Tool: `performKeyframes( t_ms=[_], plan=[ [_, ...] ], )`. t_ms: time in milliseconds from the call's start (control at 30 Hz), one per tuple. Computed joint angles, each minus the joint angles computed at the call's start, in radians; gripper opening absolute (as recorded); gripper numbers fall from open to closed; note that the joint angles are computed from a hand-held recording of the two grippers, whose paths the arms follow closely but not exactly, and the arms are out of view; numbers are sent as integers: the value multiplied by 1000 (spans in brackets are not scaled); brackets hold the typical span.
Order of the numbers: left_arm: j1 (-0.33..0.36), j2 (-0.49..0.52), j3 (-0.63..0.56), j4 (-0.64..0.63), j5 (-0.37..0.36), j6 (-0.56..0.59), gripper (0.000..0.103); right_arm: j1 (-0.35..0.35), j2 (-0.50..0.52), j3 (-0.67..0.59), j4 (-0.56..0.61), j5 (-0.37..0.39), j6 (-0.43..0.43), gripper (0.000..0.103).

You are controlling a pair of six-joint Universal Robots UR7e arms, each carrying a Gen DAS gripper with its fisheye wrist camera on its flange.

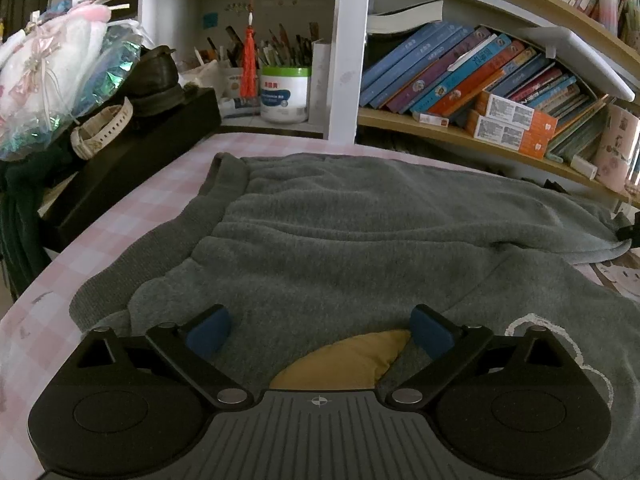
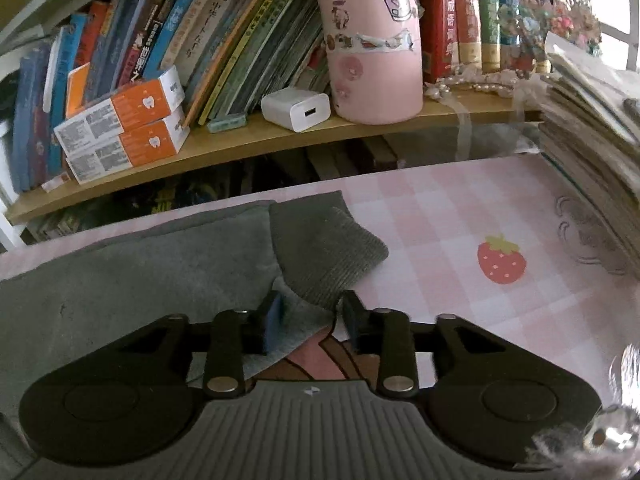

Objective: Fold clothes

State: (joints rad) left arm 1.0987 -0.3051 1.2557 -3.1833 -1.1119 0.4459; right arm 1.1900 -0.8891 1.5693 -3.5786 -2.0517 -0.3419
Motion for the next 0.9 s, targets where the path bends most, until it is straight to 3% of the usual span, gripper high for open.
performKeyframes(
  t_ms=[133,267,467,667,733,767,900],
  plan=[
    [1,0,-3,4,-2,-1,100,13,-37,124,-173,29,-79,40],
    [0,1,-3,5,1,2,100,-11,-151,388,-293,213,-190,41],
    [-1,1,-1,-1,9,4,100,-31,-210,672,-431,307,-300,37],
    [-2,-10,30,-55,7,12,100,-36,-146,720,-504,223,-350,21],
    [-4,-32,75,-98,3,22,100,-63,-161,722,-511,254,-313,19],
    [-5,-44,99,-120,-3,27,100,-76,-168,723,-514,269,-294,12],
    [-9,-97,192,-211,18,44,100,-118,-189,727,-505,337,-267,12]
  ],
)
